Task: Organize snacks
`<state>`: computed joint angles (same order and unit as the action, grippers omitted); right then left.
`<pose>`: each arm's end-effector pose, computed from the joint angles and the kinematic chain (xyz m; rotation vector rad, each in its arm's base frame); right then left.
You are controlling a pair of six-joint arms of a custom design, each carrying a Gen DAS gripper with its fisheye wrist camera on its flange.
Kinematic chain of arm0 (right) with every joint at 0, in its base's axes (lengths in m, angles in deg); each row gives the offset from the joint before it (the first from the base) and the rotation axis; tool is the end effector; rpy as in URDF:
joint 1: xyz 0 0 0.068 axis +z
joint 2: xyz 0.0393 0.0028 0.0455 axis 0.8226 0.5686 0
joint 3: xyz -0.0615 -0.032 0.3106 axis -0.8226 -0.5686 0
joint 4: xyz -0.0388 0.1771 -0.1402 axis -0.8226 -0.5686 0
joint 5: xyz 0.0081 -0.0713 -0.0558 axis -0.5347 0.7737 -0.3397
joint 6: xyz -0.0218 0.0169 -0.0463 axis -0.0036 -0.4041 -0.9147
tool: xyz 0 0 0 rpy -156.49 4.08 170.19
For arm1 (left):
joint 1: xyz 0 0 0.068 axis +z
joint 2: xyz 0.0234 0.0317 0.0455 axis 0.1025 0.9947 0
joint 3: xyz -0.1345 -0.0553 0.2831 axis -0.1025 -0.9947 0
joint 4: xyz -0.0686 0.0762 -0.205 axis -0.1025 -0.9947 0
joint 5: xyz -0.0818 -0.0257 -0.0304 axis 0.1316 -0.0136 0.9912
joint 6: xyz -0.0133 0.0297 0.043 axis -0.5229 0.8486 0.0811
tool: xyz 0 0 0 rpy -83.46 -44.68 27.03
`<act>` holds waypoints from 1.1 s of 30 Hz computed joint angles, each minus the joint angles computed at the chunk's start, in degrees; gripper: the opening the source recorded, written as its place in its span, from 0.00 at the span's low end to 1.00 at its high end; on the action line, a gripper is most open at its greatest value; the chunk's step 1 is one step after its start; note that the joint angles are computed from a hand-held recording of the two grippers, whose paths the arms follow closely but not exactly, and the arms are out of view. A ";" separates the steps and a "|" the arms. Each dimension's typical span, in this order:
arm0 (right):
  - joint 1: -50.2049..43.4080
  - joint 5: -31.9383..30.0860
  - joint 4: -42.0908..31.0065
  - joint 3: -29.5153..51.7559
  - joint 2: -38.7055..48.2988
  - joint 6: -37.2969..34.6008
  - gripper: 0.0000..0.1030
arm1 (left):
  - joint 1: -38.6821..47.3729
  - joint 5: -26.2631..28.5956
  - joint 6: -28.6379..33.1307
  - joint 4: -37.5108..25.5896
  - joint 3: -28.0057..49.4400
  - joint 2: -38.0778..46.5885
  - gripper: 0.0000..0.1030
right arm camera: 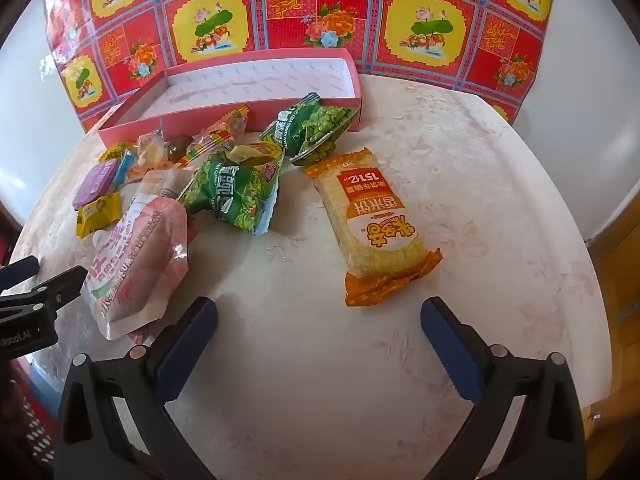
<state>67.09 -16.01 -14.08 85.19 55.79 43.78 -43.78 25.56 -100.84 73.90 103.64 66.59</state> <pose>0.2522 0.0540 0.0013 -0.3483 2.5061 0.1153 0.2169 -0.2307 0.0311 -0.3487 2.6051 0.0972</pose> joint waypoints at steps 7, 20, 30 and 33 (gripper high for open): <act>-0.02 0.03 0.12 -0.02 0.06 0.01 1.00 | 0.08 -0.15 0.13 0.05 0.07 0.00 1.00; -0.06 0.01 0.19 -0.13 0.02 -0.07 1.00 | -0.13 -0.61 -0.03 0.39 -0.10 0.07 1.00; -0.05 0.01 0.33 -0.12 0.13 -0.06 1.00 | -0.16 -0.67 -0.06 0.42 -0.12 0.08 1.00; -0.05 0.01 0.34 -0.15 0.10 -0.07 1.00 | -0.18 -0.72 -0.07 0.44 -0.13 0.09 1.00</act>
<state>67.04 -16.00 -13.74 85.04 55.89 43.72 -43.96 24.84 -100.91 74.34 103.52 66.69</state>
